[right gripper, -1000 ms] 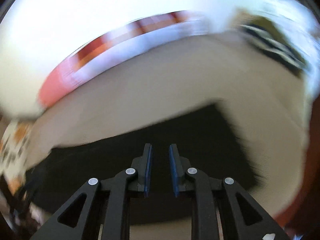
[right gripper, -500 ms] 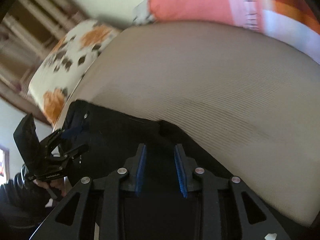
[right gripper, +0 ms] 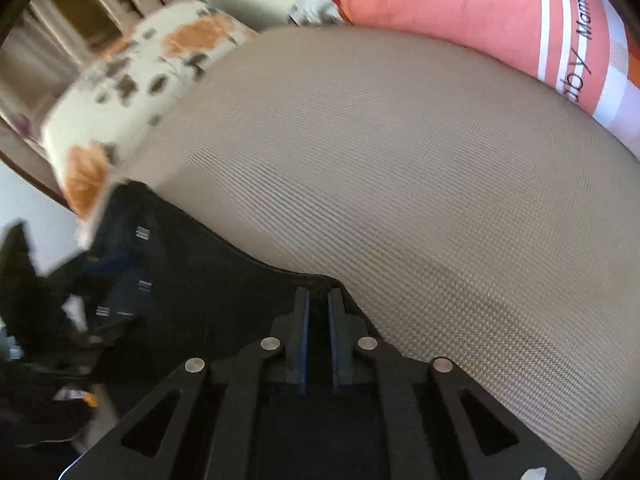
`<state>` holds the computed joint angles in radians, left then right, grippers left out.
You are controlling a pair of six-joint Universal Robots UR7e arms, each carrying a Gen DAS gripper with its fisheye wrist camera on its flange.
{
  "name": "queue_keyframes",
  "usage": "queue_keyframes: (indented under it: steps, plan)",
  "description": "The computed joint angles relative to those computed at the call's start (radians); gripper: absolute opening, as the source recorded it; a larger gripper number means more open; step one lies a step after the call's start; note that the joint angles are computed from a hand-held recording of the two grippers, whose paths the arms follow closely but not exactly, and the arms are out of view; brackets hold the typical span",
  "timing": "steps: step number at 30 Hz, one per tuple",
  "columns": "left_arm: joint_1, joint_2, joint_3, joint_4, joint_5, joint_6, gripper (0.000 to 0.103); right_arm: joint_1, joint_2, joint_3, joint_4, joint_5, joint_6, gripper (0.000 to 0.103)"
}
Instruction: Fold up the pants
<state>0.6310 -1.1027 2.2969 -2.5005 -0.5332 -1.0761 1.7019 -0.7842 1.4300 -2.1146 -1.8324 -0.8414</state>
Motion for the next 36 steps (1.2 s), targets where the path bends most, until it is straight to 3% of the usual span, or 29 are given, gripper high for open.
queue_keyframes:
  steps: [1,4,8,11,16,19,25,31,36]
  plan:
    - [0.000,0.002,-0.010,0.030,0.001,-0.009,0.073,-0.001,0.001,0.024,-0.048,-0.006,-0.002,0.008]
    - [-0.006,0.006,-0.058,0.158,0.004,-0.053,0.073,-0.002,-0.007,0.018,-0.043,0.008,0.053,0.018]
    - [-0.021,0.043,-0.097,0.045,0.010,0.097,0.073,-0.022,-0.116,0.086,-0.123,0.095,0.094,0.023]
    - [-0.007,0.109,-0.144,-0.123,-0.011,0.291,0.073,-0.045,-0.205,0.139,-0.181,0.083,0.106,0.023]
    - [0.036,0.239,-0.263,-0.300,-0.096,0.531,0.073,-0.109,-0.326,0.221,-0.309,-0.046,0.105,0.025]
    - [0.060,0.308,-0.335,-0.339,-0.145,0.613,0.073,-0.153,-0.368,0.254,-0.359,-0.116,0.121,0.025]
    - [0.099,0.375,-0.420,-0.332,-0.186,0.658,0.073,-0.213,-0.386,0.290,-0.388,-0.165,0.156,0.025]
    - [0.135,0.399,-0.454,-0.265,-0.135,0.619,0.073,-0.201,-0.331,0.351,-0.617,-0.197,0.047,0.025]
    - [0.161,0.402,-0.451,-0.288,-0.150,0.598,0.074,-0.198,-0.305,0.340,-0.667,-0.193,0.028,0.025]
